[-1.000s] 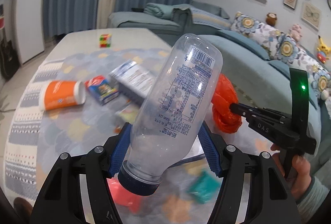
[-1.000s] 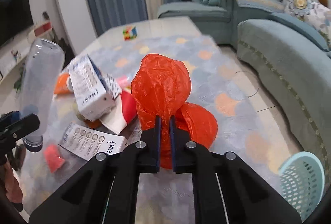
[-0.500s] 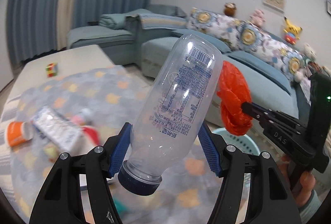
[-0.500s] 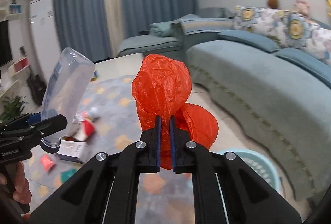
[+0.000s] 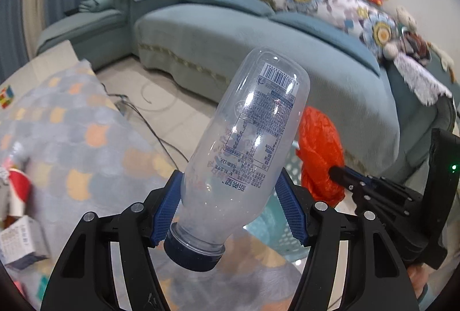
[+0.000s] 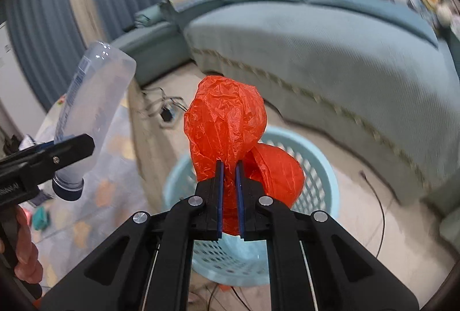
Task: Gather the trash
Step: 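Carry the bottle in the left gripper while the right gripper carries the red bag to the basket, then open the left gripper over the basket while the right gripper releases the red bag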
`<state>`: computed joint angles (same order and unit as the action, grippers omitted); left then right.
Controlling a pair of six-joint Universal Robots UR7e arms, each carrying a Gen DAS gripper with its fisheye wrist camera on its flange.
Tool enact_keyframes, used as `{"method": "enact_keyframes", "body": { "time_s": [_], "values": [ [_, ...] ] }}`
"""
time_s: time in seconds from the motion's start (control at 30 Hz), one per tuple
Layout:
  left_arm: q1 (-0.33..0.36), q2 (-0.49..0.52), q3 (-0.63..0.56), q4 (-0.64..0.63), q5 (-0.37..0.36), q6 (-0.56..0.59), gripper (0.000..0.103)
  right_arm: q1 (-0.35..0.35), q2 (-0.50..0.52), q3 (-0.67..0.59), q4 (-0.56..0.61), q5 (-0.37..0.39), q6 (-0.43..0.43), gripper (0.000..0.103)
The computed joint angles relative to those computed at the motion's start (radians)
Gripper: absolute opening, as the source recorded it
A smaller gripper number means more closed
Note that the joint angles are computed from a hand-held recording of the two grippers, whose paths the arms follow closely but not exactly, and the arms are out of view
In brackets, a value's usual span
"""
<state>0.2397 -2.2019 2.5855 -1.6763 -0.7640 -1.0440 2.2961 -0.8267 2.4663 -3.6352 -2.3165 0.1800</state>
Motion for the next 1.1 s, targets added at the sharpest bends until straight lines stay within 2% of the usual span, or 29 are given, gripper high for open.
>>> {"method": "enact_keyframes", "body": {
  "time_s": [0.03,0.13,0.23,0.4,0.5,0.53,0.63,0.7,0.8,0.97,1.1],
  "values": [
    [0.031,0.039,0.013,-0.065,-0.018,0.04,0.063,-0.012,0.004,0.009,-0.005,0.003,0.008,0.006],
    [0.082,0.116,0.028,-0.157,-0.054,0.105,0.063,-0.052,0.022,0.032,-0.002,0.012,0.05,0.006],
    [0.12,0.178,0.032,-0.197,-0.08,0.147,0.063,-0.087,0.047,0.038,0.021,0.02,0.094,0.006],
    [0.178,0.212,0.042,-0.259,-0.121,0.203,0.064,-0.128,0.075,0.06,0.023,0.041,0.153,0.007],
    [0.185,0.212,0.045,-0.271,-0.126,0.21,0.074,-0.142,0.073,0.068,0.024,0.058,0.17,0.01],
    [0.172,0.209,0.046,-0.264,-0.124,0.197,0.078,-0.146,0.069,0.069,0.025,0.061,0.171,0.01],
    [0.151,0.174,0.046,-0.243,-0.124,0.181,0.08,-0.14,0.053,0.078,0.034,0.058,0.188,0.014],
    [0.141,0.145,0.046,-0.226,-0.129,0.17,0.08,-0.136,0.042,0.085,0.031,0.057,0.194,0.028],
    [0.113,0.095,0.045,-0.19,-0.13,0.137,0.081,-0.122,0.034,0.097,0.012,0.048,0.204,0.041],
    [0.015,-0.051,0.031,-0.034,-0.111,0.029,0.082,-0.085,0.013,0.099,0.014,0.056,0.207,0.041],
    [-0.121,-0.196,-0.012,0.225,-0.092,-0.151,0.082,0.002,0.0,0.066,0.061,0.032,0.206,0.041]
  ]
}}
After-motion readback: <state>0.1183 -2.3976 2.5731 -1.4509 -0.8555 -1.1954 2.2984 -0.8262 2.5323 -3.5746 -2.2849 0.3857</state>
